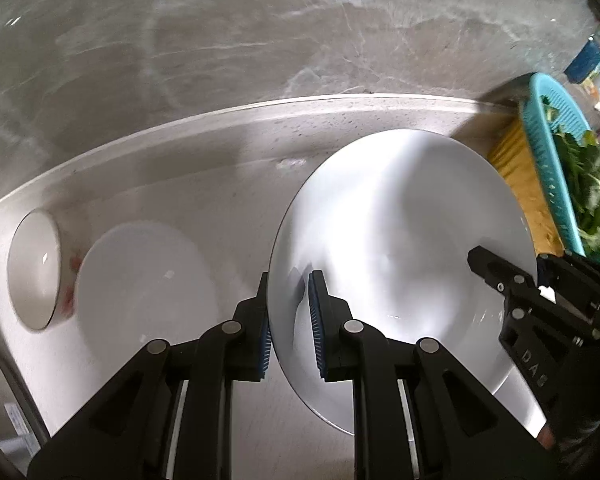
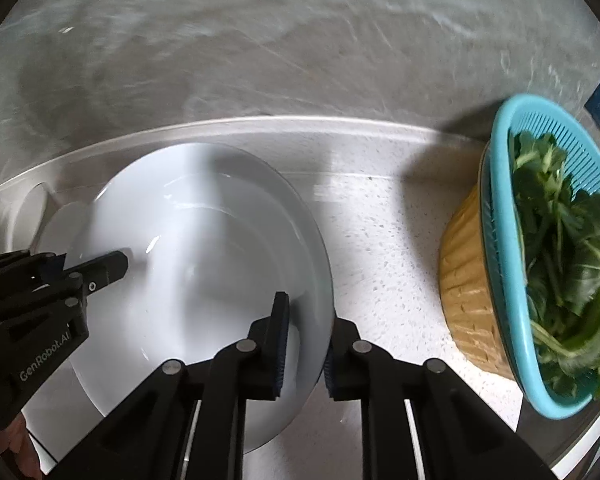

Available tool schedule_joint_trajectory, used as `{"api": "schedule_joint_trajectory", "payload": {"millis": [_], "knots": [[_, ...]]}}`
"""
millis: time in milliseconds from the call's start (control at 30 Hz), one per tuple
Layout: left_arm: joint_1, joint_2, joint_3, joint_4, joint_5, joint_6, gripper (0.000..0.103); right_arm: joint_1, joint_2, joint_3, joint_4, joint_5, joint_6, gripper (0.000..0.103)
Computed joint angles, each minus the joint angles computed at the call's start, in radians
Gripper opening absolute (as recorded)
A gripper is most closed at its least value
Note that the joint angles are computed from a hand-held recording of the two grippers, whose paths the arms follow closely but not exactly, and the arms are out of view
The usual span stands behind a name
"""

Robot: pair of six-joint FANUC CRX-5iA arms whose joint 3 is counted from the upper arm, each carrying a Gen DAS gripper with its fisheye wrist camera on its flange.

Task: Organize plates and bowls
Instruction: 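Lift the white plate with both tools and carry it toward the rice cooker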

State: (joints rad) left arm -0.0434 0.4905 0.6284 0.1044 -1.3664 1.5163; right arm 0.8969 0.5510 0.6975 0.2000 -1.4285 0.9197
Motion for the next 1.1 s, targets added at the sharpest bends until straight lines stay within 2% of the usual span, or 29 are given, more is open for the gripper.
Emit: {"api": "schedule_joint_trajectory", "payload": {"millis": [133,267,567,733,833,1100], "knots": [[0.026,-0.119,-0.154,0.002,0.056,0.002,0.014,0.049,-0.026,-0.004,-0.003,-0.003,0.012,0.015],[0.083,-0.27,-0.348,0.01,0.106,0.005,0.014,0.087,0.007,0.075,-0.028,-0.026,0.061,0.014],[0.292,-0.551,-0.688,0.028,0.145,-0.018,0.014,0.192,0.112,0.224,-0.102,-0.068,0.172,0.014],[0.387,-0.654,-0.823,0.034,0.145,-0.043,0.014,0.237,0.174,0.302,-0.13,-0.1,0.218,0.014],[0.469,-0.719,-0.909,0.056,0.144,-0.078,0.014,0.263,0.186,0.305,-0.142,-0.094,0.234,0.013],[0.572,-0.812,-1.034,0.083,0.143,-0.133,0.014,0.301,0.239,0.351,-0.152,-0.111,0.26,0.012]]}}
